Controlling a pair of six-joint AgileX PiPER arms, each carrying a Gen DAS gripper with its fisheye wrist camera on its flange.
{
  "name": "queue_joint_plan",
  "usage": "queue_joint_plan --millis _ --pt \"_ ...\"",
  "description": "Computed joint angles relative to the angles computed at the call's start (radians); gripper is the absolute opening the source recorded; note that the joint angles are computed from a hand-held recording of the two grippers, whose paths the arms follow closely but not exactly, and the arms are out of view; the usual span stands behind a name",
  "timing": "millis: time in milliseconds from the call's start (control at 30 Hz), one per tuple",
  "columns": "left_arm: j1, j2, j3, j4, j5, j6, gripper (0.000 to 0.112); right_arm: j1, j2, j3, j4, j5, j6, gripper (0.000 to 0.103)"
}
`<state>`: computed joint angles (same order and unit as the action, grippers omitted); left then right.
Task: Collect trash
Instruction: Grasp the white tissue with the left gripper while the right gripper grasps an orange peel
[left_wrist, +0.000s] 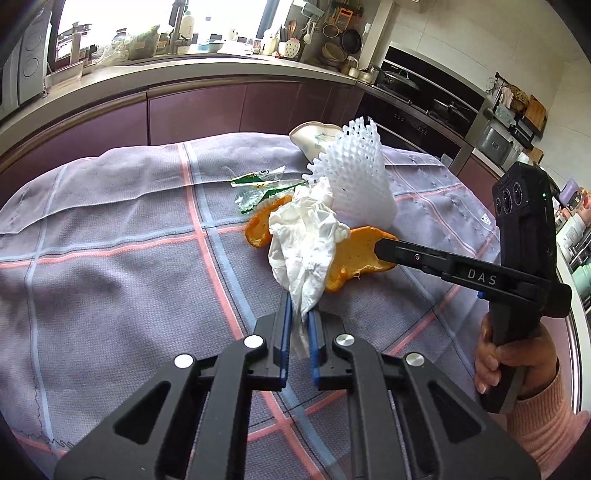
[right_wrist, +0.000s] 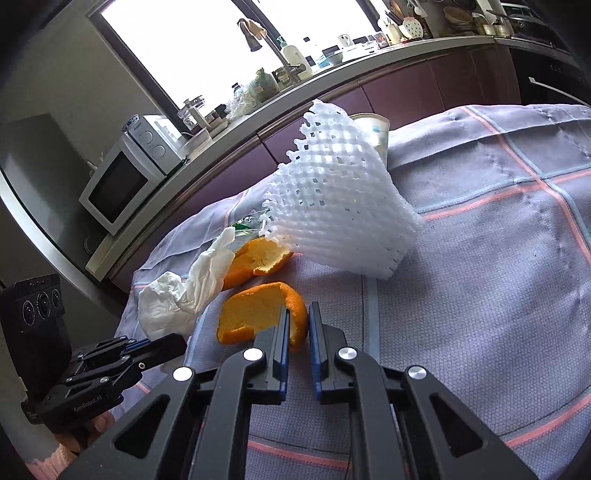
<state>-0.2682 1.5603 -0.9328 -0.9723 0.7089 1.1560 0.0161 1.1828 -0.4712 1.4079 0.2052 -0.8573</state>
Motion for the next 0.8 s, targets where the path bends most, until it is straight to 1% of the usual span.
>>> queue_joint_plan --millis 100,167,267,433,533,667,800 --pt "0.049 -0.037 0.022 -0.030 0.050 0.044 0.008 0.019 -0.018 0.005 -0.010 -0.005 0.021 0.009" --pt "0.085 -0.065 0.036 -0.037 0.074 0.066 0.008 0.029 -0.032 0.011 0.008 -0.003 0.014 0.009" --pt "0.155 -0.101 0.052 -0.048 0.134 0.102 0.008 0.055 -0.048 0.011 0.030 -0.007 0.011 0.009" --pt "0.259 -0.155 0.082 -0.056 0.216 0.158 0.008 0.128 -0.073 0.002 0.030 -0.039 0.041 0.009" --pt "0.316 -0.187 0.101 -0.054 0.244 0.192 0.008 0.175 -0.079 -0.012 0.016 -0.056 0.071 0.009" --pt "0.416 -0.201 0.109 -0.053 0.312 0.235 0.008 0.238 -0.069 -0.042 -0.015 -0.074 0.115 0.009" --pt "0.502 -0.200 0.106 -0.047 0.354 0.256 0.008 0.312 -0.038 -0.083 -0.041 -0.103 0.150 0.009"
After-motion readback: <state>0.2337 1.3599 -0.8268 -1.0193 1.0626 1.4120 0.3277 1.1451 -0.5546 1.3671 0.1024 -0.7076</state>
